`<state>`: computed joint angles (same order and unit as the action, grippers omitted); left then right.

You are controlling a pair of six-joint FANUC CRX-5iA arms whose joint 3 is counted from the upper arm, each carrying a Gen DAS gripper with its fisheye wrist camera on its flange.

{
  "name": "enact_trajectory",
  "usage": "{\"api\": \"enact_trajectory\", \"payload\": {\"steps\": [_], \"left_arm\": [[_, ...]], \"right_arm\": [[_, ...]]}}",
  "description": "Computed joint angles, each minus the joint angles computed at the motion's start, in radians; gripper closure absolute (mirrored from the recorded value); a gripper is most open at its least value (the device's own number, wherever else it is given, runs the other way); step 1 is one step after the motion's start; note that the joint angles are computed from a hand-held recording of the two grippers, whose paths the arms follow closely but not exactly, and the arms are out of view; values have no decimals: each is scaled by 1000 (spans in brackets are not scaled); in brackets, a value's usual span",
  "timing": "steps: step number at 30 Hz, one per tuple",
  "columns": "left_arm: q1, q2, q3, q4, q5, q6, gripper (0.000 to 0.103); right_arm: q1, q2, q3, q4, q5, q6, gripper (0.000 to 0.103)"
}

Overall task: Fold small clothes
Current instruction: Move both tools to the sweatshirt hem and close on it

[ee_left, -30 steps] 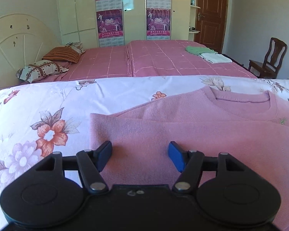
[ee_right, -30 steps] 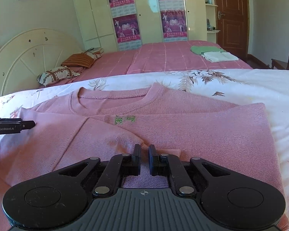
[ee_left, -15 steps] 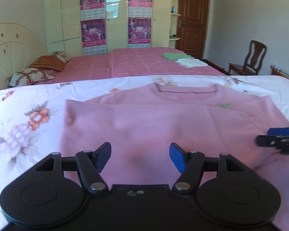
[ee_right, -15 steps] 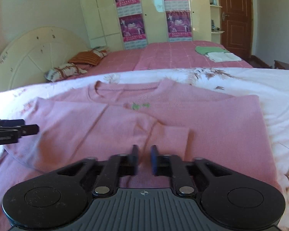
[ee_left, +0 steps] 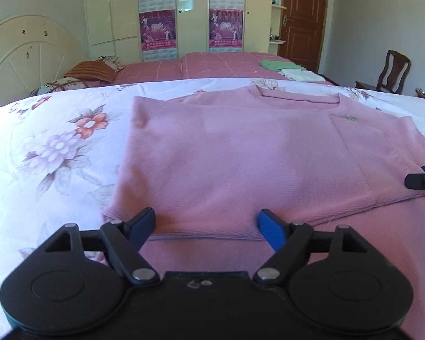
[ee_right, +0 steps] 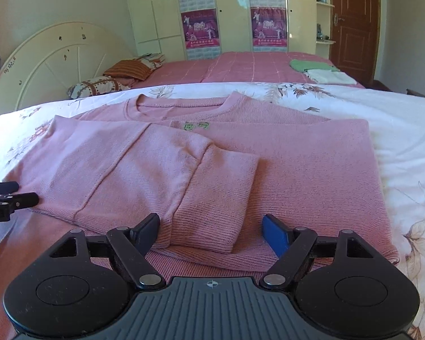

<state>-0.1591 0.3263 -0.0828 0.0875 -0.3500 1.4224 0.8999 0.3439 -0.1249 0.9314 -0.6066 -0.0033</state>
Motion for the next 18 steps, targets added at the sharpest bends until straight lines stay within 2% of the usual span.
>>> {"api": "enact_trajectory", "payload": {"steps": [1,3,4,7,8,9,11,14,18], "left_arm": [[-7,-10,27,-75,-47,83,27],[-14,-43,31,-171,-88,185,27],[-10,-71,6,-187,-94,205,27],[-8,-145,-60,-240,-123,243,27],[-7,-171,-85,-255,-133,249,27],[-9,-195,-107,-273,-146,260,27],[-6,-249,-166,-286,-165,257,27],[9,-336,-263,-264,-154,237,27],[20,-436,-352,-252,-153,207,26]], "right_arm": [[1,-2,3,-6,-3,3,26],[-5,-28,-27,33,20,-76,26],[-7,-50,-59,82,31,-141,26],[4,-120,-137,121,31,-218,26],[12,-150,-170,131,32,-236,27],[22,-180,-202,135,27,-245,36],[58,-240,-256,109,-5,-248,44],[127,-329,-337,66,-65,-293,45],[257,-440,-430,23,-149,-427,45]]}}
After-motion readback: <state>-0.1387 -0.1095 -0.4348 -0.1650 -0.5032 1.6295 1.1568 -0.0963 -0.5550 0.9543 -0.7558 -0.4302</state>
